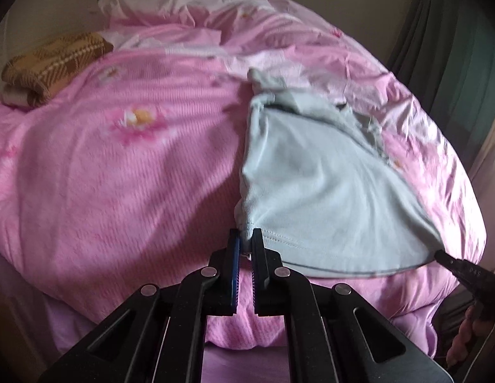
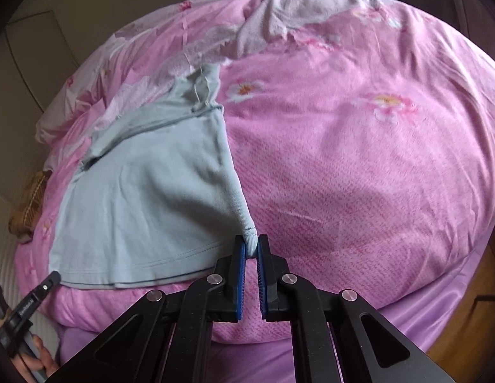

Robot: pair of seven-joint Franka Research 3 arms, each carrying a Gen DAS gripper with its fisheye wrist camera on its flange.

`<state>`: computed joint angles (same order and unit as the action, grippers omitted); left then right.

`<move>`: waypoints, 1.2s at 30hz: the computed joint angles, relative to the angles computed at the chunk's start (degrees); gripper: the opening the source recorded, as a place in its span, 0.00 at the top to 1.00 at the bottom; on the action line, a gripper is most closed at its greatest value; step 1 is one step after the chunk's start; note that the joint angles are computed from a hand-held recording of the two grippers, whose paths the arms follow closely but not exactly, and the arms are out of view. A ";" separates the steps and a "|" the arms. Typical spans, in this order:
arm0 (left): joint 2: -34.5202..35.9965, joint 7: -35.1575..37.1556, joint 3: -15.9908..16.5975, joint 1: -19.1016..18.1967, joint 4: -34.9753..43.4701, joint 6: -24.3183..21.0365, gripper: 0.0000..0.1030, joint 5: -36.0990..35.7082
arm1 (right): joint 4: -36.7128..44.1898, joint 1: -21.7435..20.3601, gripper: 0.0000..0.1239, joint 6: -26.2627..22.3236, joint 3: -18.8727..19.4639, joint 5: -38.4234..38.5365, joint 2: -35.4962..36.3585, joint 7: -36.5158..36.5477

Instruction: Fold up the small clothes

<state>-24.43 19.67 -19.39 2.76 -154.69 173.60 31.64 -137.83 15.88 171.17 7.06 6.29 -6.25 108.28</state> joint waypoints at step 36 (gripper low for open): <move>48.64 0.35 -7.09 14.39 58.51 -12.77 0.92 12.55 | 69.00 5.12 0.94 -13.78 -9.30 0.52 44.46 0.63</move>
